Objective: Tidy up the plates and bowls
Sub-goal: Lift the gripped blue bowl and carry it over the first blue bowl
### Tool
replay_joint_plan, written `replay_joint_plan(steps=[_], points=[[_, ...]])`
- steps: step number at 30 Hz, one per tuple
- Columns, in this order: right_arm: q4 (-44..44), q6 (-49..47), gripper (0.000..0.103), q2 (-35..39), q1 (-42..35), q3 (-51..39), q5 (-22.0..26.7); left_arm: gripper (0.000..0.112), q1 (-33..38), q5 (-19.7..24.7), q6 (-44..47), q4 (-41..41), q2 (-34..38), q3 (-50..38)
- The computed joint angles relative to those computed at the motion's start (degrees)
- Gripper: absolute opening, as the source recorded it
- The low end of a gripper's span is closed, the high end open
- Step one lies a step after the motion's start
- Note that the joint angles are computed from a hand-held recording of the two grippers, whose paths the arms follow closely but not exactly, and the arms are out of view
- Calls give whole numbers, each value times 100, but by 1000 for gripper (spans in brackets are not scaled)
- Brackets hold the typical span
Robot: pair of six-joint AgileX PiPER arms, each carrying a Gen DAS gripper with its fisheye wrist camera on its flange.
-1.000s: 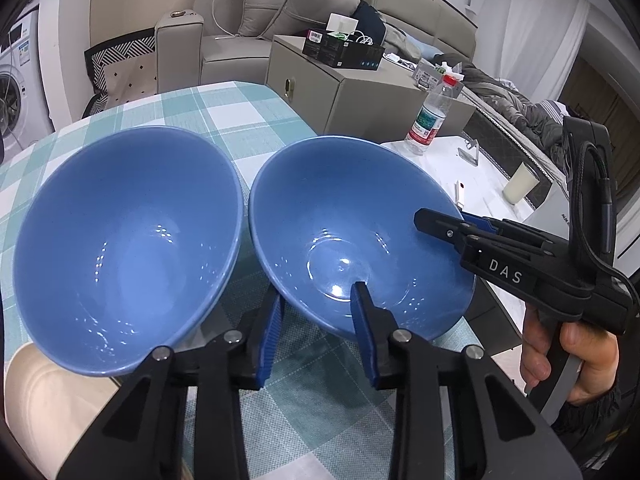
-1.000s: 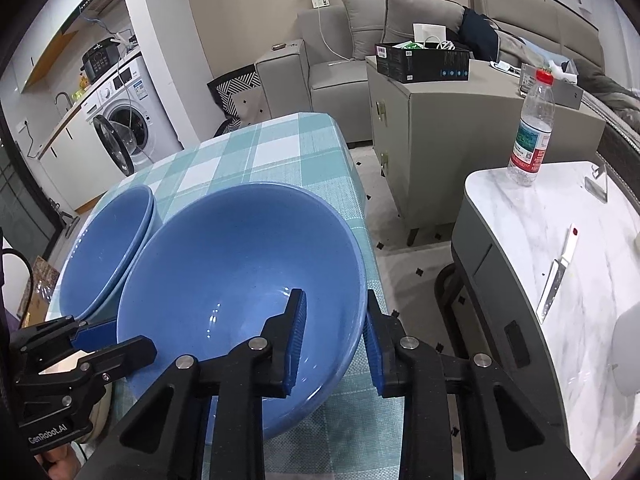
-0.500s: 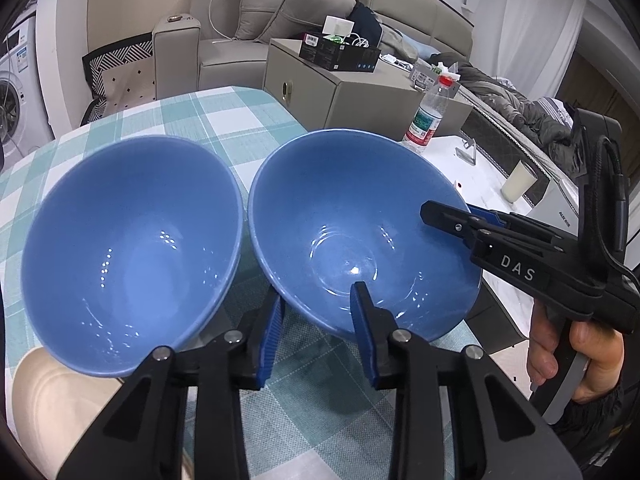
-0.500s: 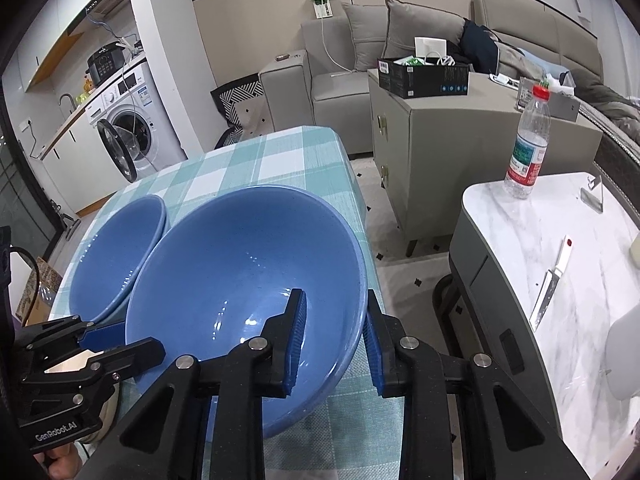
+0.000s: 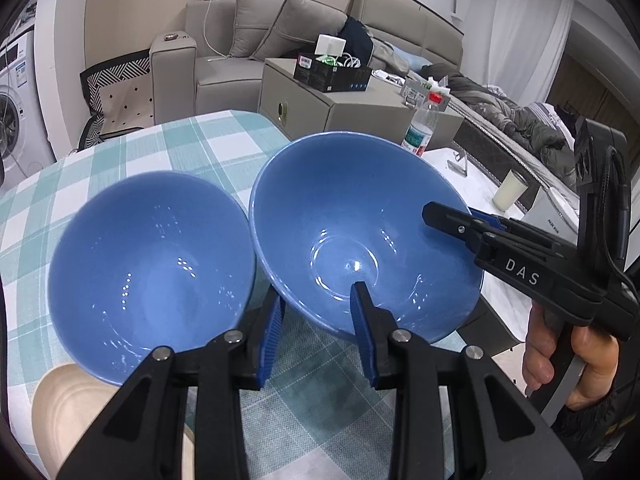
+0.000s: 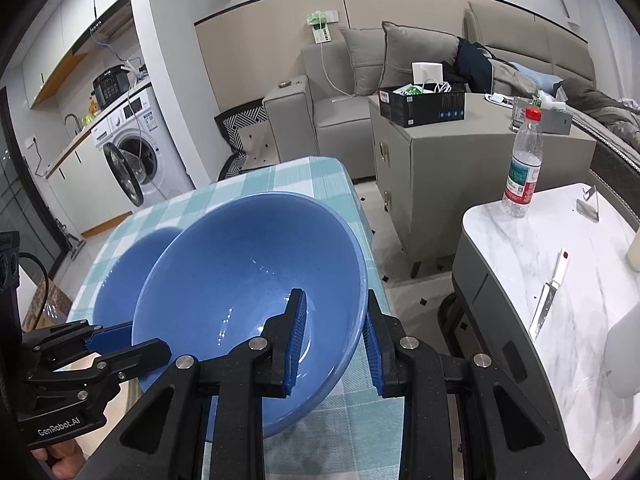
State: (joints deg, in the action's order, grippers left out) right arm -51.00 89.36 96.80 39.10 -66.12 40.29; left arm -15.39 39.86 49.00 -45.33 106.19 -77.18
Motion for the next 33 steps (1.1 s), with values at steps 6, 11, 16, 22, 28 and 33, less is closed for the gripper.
replay_joint_plan(steps=[6, 11, 16, 22, 28, 33], points=[[-177, 212, 28, 51, 149, -159, 114, 32, 161, 101, 167, -111, -88, -16], [-441, 439, 28, 20, 370, -269, 312, 32, 311, 179, 338, -258, -200, -9], [-699, 600, 28, 66, 632, -490, 595, 32, 486, 226, 534, -441, -290, -24], [-649, 430, 28, 266, 779, -935, 803, 32, 736, 351, 742, -628, -344, -54], [-606, 116, 28, 565, 955, -1561, 1169, 32, 984, 527, 835, -769, -315, -102], [-539, -54, 28, 707, 1039, -1846, 1302, 32, 1082, 567, 827, -804, -329, -149]])
